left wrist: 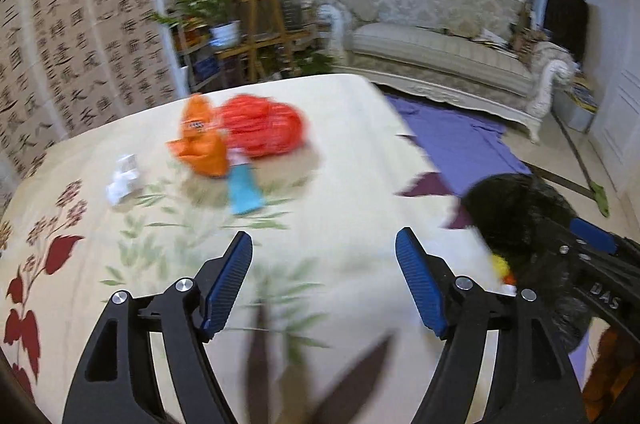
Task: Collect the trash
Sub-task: 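Move both open tools back over the table, then close the right tool around the red mesh net bundle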
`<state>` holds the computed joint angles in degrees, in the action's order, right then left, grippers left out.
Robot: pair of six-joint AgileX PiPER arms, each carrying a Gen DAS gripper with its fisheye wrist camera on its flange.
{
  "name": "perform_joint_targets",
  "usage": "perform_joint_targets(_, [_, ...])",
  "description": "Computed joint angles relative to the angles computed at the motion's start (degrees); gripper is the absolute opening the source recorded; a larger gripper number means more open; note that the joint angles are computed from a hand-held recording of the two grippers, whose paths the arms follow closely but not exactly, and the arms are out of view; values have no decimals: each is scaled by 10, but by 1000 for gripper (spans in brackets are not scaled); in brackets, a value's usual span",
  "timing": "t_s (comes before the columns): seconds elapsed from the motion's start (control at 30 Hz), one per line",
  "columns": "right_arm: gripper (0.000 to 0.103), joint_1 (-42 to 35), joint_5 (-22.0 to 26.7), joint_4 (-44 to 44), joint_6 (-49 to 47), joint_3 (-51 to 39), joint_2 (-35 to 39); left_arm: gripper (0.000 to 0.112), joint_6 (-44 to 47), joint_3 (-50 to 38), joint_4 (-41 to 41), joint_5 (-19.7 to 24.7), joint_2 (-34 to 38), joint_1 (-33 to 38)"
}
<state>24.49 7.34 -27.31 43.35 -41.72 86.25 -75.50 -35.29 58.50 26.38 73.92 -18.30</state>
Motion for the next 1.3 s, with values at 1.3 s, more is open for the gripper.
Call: perform_joint_targets(1.3, [66, 185, 226, 206, -230, -585, 384, 75, 587, -27, -448, -147, 36, 424])
